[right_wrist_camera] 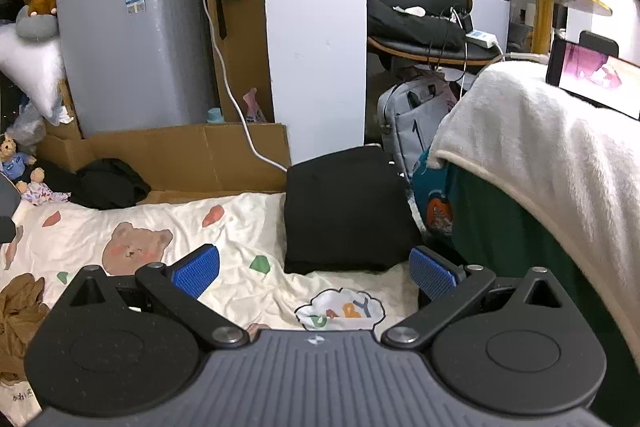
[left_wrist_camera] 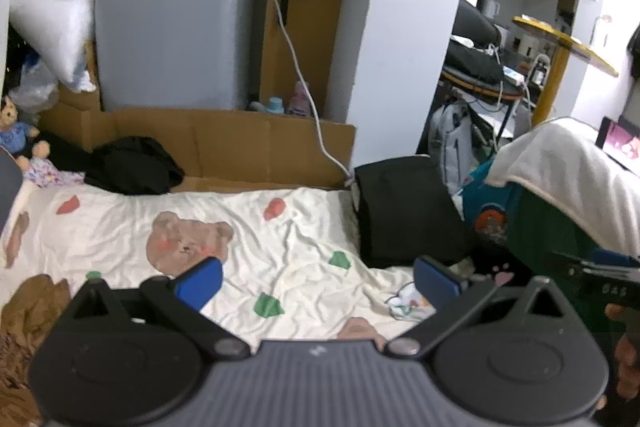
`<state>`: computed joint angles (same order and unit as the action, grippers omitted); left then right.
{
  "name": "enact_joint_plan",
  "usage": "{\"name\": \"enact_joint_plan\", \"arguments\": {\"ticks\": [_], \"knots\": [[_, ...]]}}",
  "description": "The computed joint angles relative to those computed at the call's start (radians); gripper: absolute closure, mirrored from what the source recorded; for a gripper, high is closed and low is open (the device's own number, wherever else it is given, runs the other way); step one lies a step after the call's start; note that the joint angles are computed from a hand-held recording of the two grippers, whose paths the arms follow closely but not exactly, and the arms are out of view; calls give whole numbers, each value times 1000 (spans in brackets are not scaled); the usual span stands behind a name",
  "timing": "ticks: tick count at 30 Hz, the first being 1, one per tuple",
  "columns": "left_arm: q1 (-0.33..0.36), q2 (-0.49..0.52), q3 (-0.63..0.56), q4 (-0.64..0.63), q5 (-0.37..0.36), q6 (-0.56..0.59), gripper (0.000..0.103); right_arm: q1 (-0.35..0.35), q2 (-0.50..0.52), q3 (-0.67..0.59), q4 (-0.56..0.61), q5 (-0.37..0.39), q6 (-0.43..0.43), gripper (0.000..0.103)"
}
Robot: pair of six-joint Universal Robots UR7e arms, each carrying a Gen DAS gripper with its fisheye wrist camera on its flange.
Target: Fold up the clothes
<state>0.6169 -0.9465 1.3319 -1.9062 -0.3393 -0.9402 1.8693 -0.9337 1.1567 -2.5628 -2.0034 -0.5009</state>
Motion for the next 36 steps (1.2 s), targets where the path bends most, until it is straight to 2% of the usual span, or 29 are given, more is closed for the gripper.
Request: {"name": "enact_joint_plan", "arguments": {"ticks": [5,7,11,15,22,25,27,33,36], "knots": [[4,-1,32,-48,-5,9,0,-1,-6,21,9,-2,4,0],[3,0,41,-32,10,-24,0,0,-9,30,6,-2,-2,0],[5,8,16,126,-4,-133,0,3,-19,56,-6,12,-4,0],[6,6,4,225,-23,-232,0,9,-27,78,-7,21,-6,0],[-4,4,-20,391,-10,-400,0,18,-43,106,9,36,-7,0],[-7,20,-73,554,-21,-524,0,22,-50,118,14,45,-12,0],[-5,25,-92,611,-35,-575,0,25,-52,122,23,48,-13,0],[-4,18,-92,688,-58,-633,0,27,-50,113,66,82,-24,0],[3,-3,-67,688,-69,-657,0,25,-40,105,64,93,-42,0]]}}
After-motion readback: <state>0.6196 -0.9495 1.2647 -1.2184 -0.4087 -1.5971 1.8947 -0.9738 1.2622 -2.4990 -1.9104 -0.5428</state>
